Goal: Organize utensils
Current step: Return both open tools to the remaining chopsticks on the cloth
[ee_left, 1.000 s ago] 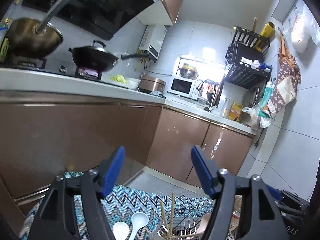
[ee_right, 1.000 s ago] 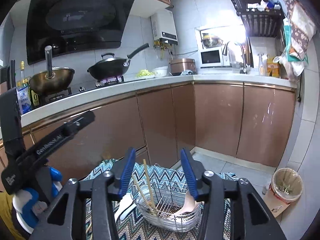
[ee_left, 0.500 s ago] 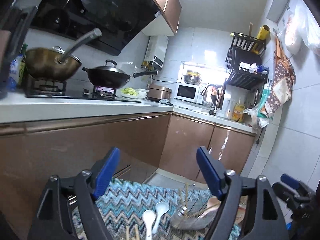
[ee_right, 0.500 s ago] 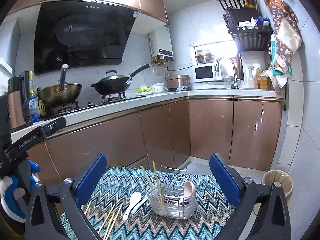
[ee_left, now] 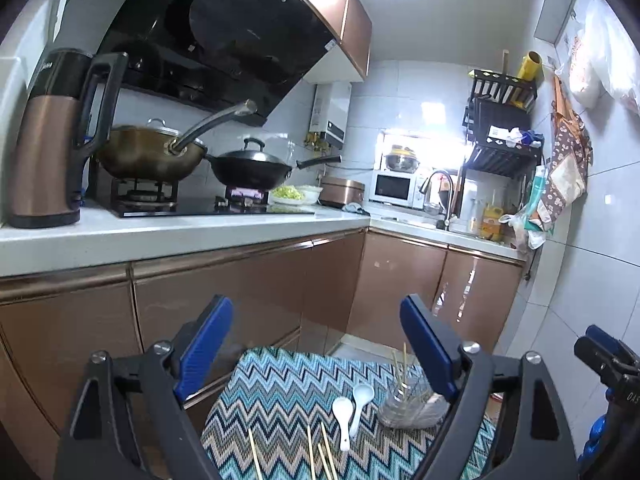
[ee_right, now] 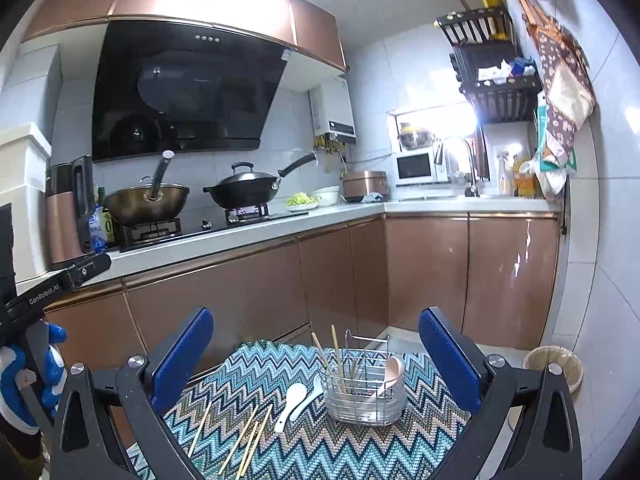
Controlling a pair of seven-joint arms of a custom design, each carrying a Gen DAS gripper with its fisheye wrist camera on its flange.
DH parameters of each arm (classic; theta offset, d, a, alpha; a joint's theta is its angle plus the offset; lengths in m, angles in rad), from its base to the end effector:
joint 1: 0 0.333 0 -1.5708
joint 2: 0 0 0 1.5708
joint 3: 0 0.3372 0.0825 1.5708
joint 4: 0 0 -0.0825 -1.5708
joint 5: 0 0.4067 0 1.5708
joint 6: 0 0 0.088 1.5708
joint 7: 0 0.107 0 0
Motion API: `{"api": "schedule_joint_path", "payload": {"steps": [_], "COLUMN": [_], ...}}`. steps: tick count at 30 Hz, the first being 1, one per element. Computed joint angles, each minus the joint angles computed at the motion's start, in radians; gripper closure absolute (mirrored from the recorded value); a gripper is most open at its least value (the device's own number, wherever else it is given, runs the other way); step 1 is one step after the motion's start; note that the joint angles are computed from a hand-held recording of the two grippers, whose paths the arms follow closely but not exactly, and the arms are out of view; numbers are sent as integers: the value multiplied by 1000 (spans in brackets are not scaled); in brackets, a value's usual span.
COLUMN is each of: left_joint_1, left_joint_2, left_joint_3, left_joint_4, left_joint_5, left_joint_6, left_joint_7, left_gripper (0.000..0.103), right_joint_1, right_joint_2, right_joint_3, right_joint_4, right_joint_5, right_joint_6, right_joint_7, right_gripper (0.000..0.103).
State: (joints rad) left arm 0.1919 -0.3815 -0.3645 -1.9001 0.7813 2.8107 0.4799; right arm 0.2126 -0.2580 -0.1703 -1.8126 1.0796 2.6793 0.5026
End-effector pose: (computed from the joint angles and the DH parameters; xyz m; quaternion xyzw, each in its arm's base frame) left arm 0.4720 -0.1688 0.8015 -0.6087 0.4635 -0.4656 0.4449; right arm 0.5370 -0.0212 0.7825 -0.6359 0.4320 -0.3098 0.5596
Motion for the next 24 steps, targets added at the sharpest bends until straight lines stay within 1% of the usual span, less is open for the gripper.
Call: {"api": "schedule_joint_path", "payload": {"steps": [2, 6, 8, 10, 13, 17, 21, 24], "left_joint_1": [-25, -38, -51, -80, -119, -183, -232, -266], "left_joint_2": [-9, -26, -24, -13, 11, 60, 110, 158], "left_joint_3": [20, 28, 37, 56, 77, 124, 165, 199], "left_joint_4": [-14, -37, -42, -43, -39, -26, -18, 2], "left_joint_5": [-35, -72, -101, -149, -221, -341, -458, -580], "left_joint_6": [-6, -10, -22, -39, -82, -133, -166, -203], "left_joint_7": [31, 62, 94, 147, 216, 333, 449, 545], "left_gripper": [17, 17, 17, 17, 17, 18, 18, 23], "right_joint_1": [12, 31, 30, 24, 4, -24, -49, -61], "right_joint_2": [-18, -38, -41, -37, -20, 16, 58, 85], "right_joint_3": [-8, -26, -27, -24, -14, 3, 24, 41], "right_joint_4": [-11, -18, -21, -21, -16, 0, 25, 38], "right_joint_5": [35, 120, 137, 131, 74, -24, -104, -146], "right_joint_6": [0, 4, -4, -13, -56, -125, -183, -212], "right_joint_7": [-36, -91, -98, -85, -24, 75, 145, 175], "right_gripper": [0, 0, 0, 0, 0, 0, 0, 0]}}
